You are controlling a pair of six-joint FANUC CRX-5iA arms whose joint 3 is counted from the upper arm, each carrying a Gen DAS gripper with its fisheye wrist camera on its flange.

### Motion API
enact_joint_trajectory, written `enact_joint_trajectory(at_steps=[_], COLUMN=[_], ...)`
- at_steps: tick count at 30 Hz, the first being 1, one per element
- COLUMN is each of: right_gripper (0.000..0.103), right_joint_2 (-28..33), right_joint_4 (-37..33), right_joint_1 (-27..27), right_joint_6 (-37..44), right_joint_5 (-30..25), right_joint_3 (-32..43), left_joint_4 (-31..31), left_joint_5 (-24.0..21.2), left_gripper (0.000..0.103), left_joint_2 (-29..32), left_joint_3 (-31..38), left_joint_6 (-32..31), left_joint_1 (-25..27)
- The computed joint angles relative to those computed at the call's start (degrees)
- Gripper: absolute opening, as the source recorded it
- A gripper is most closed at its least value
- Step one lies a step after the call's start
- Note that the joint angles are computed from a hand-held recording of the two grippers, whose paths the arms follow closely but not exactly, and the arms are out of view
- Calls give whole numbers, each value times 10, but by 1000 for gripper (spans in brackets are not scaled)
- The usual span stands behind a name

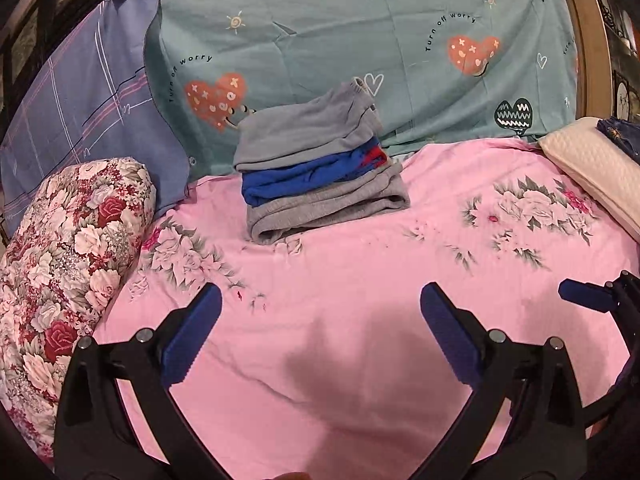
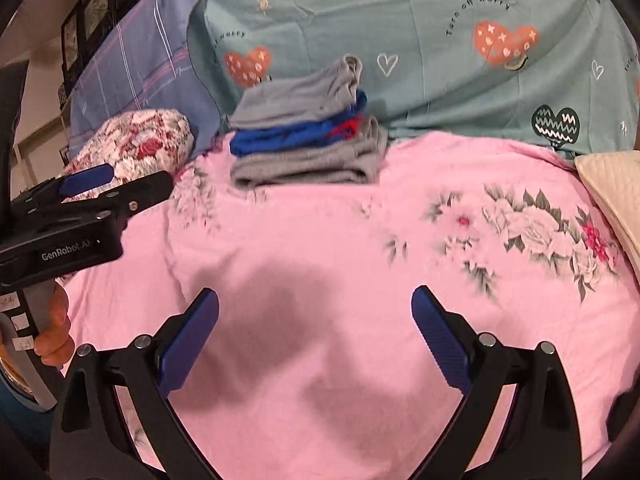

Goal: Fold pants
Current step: 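Open the right gripper and withdraw from the stack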

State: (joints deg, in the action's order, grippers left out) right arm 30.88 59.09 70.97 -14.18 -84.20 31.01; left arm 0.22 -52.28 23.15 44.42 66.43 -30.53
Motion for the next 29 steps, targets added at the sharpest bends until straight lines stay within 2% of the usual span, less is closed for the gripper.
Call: enact_joint_trajectory(at_steps=[3,8,10,13,16,20,23,25,29], right_gripper=[98,98,98,97,98,98,98,98,98], right_joint_2=[22,34,37,32,22,22,26,30,46], right_joint_4=[-1,-17,-25,-33,-32,-34,-41,-44,-38], right_joint_1=[2,2,1,0,0,-1,-2,-3,-1], right_joint_6=[41,52,49,33,8,0,8,13,21], right_joint_5=[-14,-15,-21,-17,-3,-1,-3,-5,-36], right_joint_3=[26,35,39,30,11,8,15,20,44], left_joint_4=[6,7,35,38,53,34,-11,-10,-29], left_joint_5=[-13,0,0,43,25,13,6,10,-3], left_gripper=[101,101,101,101,101,101,101,101,101], left_joint_2=[9,5,3,-17,-10,-3,-1,-2,6], left_joint_3=[11,-3,-13,-53,-43,-31,-18,-21,-6], left_joint_6=[5,24,13,18,11,20,49,54,78], left_joint_1=[3,9,17,20,23,18,7,8,7])
